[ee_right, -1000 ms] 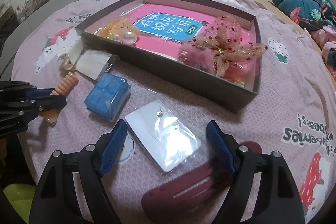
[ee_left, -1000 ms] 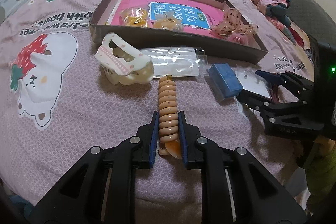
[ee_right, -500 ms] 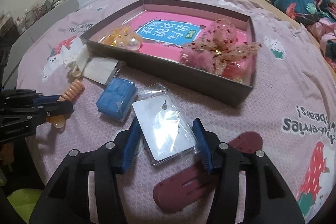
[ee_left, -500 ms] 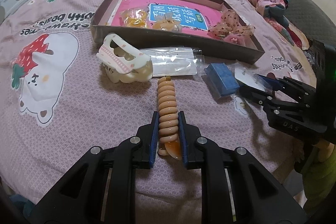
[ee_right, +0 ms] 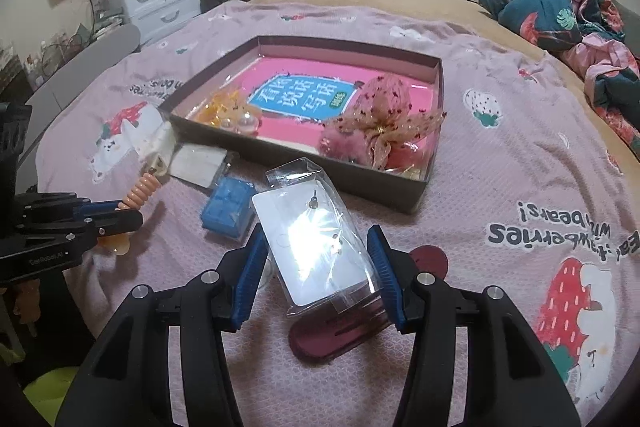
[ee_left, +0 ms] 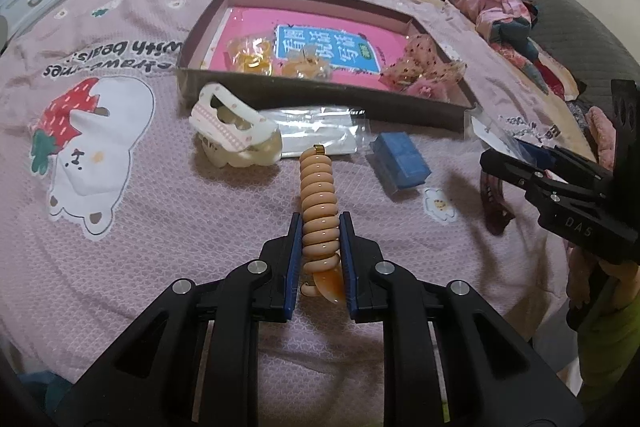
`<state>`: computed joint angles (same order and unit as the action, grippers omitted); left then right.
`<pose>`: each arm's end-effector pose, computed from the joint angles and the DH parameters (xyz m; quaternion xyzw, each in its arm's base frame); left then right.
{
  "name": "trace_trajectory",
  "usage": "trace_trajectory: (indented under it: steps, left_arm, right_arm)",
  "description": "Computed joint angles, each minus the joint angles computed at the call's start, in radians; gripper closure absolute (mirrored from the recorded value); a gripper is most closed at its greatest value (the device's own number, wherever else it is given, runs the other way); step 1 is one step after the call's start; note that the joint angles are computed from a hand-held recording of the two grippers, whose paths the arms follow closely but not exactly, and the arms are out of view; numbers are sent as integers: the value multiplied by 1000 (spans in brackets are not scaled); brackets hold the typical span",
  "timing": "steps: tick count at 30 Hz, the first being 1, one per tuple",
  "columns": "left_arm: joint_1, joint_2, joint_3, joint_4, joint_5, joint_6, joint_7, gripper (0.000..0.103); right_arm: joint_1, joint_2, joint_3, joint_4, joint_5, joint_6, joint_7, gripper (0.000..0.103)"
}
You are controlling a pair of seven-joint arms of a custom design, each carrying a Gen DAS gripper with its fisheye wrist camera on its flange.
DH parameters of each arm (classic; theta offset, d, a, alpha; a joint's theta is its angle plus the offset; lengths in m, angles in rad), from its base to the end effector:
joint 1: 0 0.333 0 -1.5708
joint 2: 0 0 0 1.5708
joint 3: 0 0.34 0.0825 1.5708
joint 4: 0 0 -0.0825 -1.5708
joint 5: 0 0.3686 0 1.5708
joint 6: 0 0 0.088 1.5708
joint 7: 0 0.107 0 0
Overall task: Organize jewelry
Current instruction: 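Carry the spiral hair tie in the left tool over the tray while the right tool carries the earring card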
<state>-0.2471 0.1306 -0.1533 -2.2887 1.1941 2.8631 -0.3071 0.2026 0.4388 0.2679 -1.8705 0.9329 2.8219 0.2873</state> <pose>0.4694 -0.2531 0.3572 -0.7858 0.5279 -0.2666 0.1811 0.6163 0.2469 0.3580 -0.8752 0.3195 -0.0908 0.3517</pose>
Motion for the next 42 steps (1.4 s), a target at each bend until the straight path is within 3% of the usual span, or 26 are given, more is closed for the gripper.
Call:
trace_trajectory:
  steps: [16, 30, 42]
  left_arm:
    - [70, -121, -11, -75, 64, 10, -84, 92]
    - [155, -203, -23, -95, 7, -9, 18, 92]
    - [184, -125, 6, -6, -46, 29, 145, 92]
  right_arm:
    - [47, -46, 2, -9, 38, -3, 16, 53]
    - [91, -13, 0, 72, -33, -29, 97, 53]
    - [93, 60, 2, 190, -109, -36, 186, 53]
